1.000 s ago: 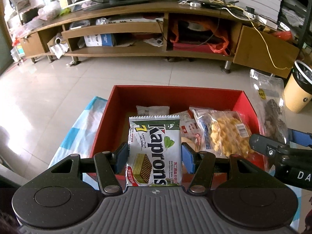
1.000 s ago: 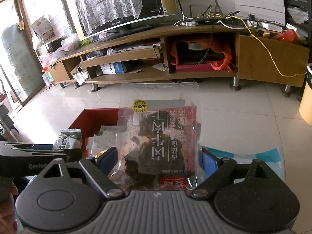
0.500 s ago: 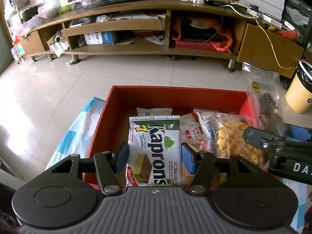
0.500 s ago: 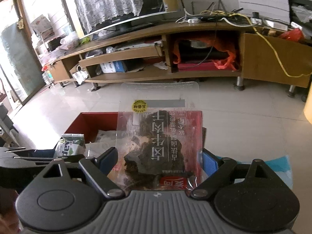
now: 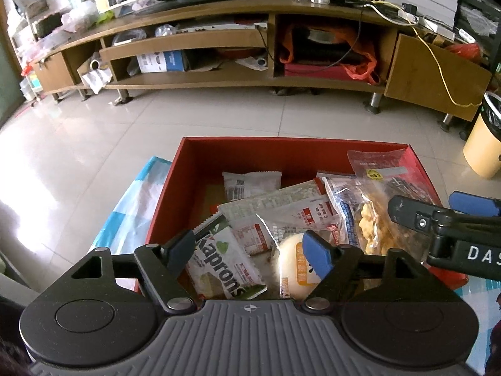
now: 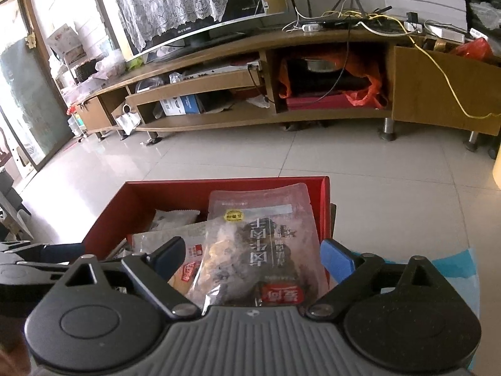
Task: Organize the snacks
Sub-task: 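Open both tools to drop the wafer bar and jerky bag into the box, then move the left tool to the red Trolli candy bag and grasp it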
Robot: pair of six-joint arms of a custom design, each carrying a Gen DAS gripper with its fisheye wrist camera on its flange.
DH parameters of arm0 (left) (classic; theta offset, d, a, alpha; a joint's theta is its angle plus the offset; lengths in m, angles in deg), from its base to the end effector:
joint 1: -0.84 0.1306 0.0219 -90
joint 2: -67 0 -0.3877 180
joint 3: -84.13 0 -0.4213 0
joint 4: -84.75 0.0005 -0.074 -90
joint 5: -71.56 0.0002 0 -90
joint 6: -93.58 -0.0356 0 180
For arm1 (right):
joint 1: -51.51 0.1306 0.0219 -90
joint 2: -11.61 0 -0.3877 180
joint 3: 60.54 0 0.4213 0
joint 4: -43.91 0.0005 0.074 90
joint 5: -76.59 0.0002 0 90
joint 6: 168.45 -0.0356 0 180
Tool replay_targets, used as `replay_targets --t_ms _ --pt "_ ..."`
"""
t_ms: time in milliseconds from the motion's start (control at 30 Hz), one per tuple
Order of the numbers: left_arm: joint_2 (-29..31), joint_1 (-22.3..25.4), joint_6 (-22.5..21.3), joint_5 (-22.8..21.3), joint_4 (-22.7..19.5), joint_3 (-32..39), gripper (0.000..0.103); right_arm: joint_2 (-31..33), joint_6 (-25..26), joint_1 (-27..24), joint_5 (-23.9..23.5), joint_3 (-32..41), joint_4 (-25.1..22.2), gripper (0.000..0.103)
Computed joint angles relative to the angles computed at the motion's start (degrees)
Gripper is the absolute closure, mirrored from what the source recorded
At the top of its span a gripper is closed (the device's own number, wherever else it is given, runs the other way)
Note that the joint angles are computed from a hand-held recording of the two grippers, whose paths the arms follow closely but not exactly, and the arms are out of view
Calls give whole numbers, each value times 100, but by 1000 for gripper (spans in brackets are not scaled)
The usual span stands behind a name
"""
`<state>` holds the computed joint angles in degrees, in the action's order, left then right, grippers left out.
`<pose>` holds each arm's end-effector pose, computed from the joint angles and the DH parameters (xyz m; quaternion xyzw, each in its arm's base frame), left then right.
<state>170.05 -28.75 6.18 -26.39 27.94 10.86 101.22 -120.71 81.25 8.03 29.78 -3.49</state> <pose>0.5198 -0.2901 0.4478 0.1995 0.9254 -0.0243 0.3213 0.4529 0.2432 0.4454 0.1678 0.9003 0.0733 0.3949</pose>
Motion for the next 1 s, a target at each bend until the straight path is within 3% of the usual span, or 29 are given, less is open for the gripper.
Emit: replay_targets --t_ms 500,1000 --pt "-405 -41 0 229 28 -295 17 -278 -122 145 319 -149 -115 10" --pt "-893 -214 -49 408 -86 -898 15 -779 -596 633 656 -519 -846 10"
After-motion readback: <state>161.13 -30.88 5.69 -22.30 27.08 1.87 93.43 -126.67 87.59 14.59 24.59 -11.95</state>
